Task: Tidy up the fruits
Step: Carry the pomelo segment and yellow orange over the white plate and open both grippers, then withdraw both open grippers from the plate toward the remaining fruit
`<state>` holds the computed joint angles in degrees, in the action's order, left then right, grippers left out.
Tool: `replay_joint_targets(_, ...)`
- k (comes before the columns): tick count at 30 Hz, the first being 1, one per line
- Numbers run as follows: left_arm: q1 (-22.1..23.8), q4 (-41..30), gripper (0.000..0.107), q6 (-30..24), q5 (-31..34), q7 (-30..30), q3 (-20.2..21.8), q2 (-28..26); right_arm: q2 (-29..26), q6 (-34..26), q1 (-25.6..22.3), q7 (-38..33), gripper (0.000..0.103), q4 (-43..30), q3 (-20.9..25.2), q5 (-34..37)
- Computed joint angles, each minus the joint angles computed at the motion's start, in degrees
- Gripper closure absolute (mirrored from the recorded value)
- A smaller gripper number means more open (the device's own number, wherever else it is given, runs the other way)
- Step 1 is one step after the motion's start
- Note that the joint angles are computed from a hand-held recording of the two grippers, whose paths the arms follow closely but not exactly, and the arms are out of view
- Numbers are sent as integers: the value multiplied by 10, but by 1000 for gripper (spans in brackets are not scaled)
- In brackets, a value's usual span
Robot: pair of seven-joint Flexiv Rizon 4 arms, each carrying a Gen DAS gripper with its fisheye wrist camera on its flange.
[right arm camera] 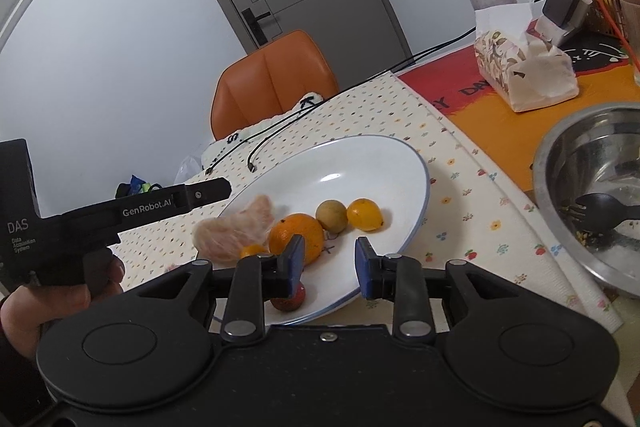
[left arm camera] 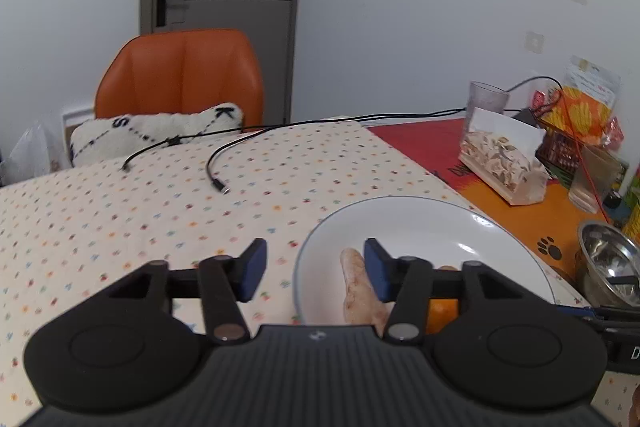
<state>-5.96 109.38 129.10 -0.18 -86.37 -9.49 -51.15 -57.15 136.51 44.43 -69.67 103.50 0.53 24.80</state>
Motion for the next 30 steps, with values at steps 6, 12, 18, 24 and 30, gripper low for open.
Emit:
replay_joint_targets(6, -4, 34, 36, 26, -21, -9, 18, 13, 1, -5, 2, 0, 73, -1, 1, -1)
replay_joint_targets(12, -8, 70, 25, 60, -32, -10, 33, 26, 3, -5, 8, -1, 67, -1, 2, -3)
replay_joint_targets(18, -13, 103, 21, 88, -52, -9, 46, 41, 7, -6, 29, -16, 50, -5, -5, 16)
replay_joint_targets(24, 0, 132, 13, 98, -42, -16, 43, 52, 12, -6, 48, -35, 26, -10, -11, 38)
replay_joint_targets(30, 16, 159, 11, 90, -20, -26, 40, 65, 13, -8, 59, -55, 11, -19, -13, 60)
